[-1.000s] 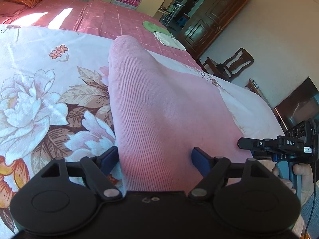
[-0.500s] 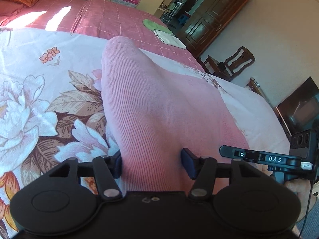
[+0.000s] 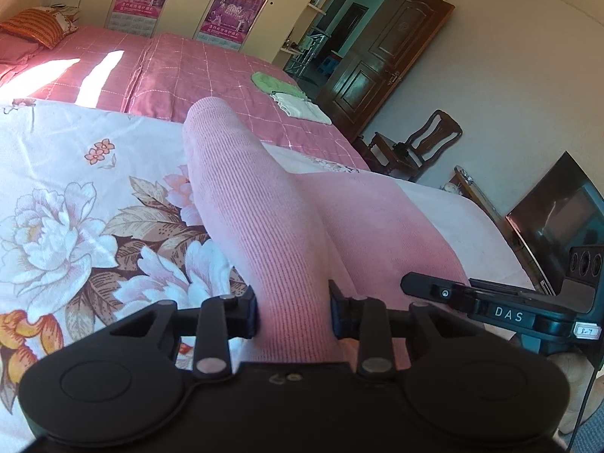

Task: Fold small clothes

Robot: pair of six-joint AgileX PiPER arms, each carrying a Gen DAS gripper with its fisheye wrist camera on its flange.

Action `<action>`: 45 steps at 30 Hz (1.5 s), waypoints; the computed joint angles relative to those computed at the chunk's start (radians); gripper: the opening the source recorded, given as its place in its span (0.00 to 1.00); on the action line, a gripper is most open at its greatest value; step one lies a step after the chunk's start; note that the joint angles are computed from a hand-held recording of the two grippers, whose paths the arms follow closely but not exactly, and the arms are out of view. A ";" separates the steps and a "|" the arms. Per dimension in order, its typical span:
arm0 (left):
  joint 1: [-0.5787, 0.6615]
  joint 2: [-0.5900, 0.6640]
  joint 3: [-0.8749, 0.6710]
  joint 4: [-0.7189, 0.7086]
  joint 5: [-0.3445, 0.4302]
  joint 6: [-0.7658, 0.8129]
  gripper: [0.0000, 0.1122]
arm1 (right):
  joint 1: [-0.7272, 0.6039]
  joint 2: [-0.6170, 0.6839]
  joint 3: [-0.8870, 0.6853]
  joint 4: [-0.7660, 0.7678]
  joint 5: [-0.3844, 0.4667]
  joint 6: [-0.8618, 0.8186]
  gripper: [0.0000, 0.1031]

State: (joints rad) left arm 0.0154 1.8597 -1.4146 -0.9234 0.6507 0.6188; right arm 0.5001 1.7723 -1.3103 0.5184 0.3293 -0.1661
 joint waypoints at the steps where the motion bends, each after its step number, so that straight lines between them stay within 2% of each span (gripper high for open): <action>1: 0.013 -0.022 0.020 -0.007 0.008 0.011 0.28 | 0.016 -0.010 -0.003 -0.046 0.001 0.047 0.17; 5: 0.086 -0.097 0.090 -0.040 0.053 0.075 0.28 | 0.098 -0.038 -0.013 -0.219 -0.011 0.246 0.17; 9: 0.175 -0.151 0.117 -0.031 0.119 0.115 0.28 | 0.210 -0.029 -0.061 -0.494 -0.001 0.560 0.17; 13: 0.293 -0.207 0.143 -0.002 0.199 0.154 0.28 | 0.331 0.030 -0.152 -0.738 0.036 0.844 0.17; 17: 0.446 -0.229 0.155 -0.015 0.302 0.229 0.28 | 0.432 0.119 -0.285 -0.857 0.089 0.992 0.17; 22: 0.614 -0.210 0.130 -0.023 0.422 0.313 0.28 | 0.515 0.248 -0.483 -0.890 0.169 1.041 0.17; 27: 0.701 -0.173 0.102 -0.015 0.480 0.354 0.28 | 0.564 0.364 -0.659 -0.880 0.251 1.036 0.17; 35: 0.746 -0.099 0.069 0.000 0.524 0.397 0.28 | 0.591 0.408 -0.659 -0.888 0.232 1.097 0.17; 40: 0.759 -0.037 0.071 0.020 0.525 0.413 0.29 | 0.576 0.409 -0.596 -0.859 0.198 1.139 0.17; 43: 0.774 -0.004 0.072 0.013 0.537 0.422 0.35 | 0.552 0.385 -0.495 -0.817 0.129 1.193 0.18; 45: 0.787 0.010 0.069 0.004 0.541 0.422 0.46 | 0.531 0.377 -0.443 -0.741 0.091 1.177 0.18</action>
